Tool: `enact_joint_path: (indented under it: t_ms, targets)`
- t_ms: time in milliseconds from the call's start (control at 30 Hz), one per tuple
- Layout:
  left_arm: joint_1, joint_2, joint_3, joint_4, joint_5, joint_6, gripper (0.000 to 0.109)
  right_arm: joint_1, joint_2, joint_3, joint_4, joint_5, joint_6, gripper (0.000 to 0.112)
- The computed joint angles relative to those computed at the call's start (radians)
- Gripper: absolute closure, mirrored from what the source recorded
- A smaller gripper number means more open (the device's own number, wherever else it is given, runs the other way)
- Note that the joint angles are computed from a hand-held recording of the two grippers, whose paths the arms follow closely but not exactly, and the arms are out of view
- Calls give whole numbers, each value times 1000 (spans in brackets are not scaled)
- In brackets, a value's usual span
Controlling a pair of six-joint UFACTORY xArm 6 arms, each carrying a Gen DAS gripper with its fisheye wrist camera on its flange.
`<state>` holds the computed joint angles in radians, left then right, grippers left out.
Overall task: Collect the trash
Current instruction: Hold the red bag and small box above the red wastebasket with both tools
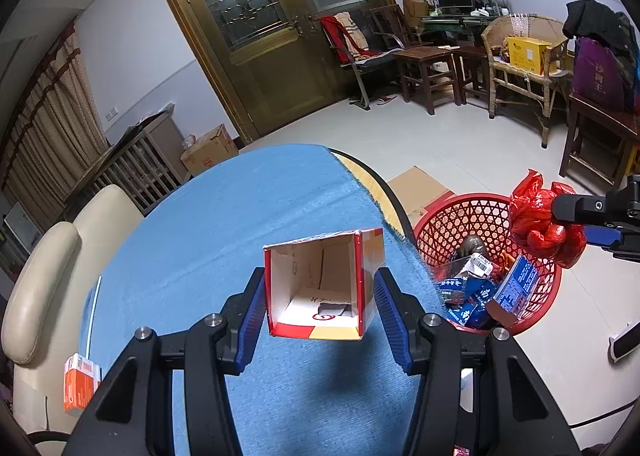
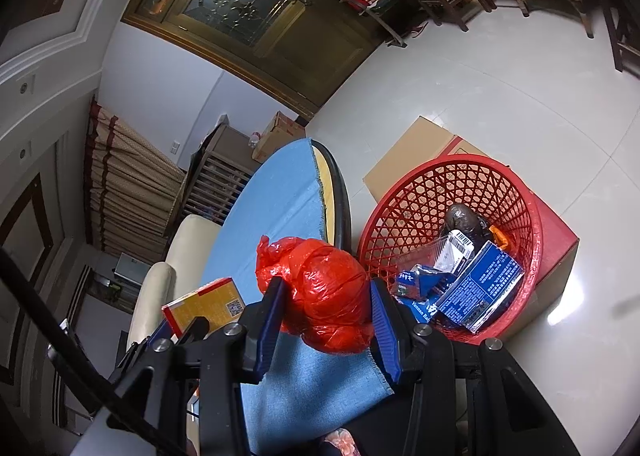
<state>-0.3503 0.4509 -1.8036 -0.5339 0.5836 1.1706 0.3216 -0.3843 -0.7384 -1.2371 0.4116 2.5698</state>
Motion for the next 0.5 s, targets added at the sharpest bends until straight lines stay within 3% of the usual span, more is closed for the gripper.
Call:
enact_joint_path:
  t_ms: [500]
  targets:
    - [-28, -10, 21, 26, 7, 0, 53, 4, -31, 27, 7, 18, 21, 67]
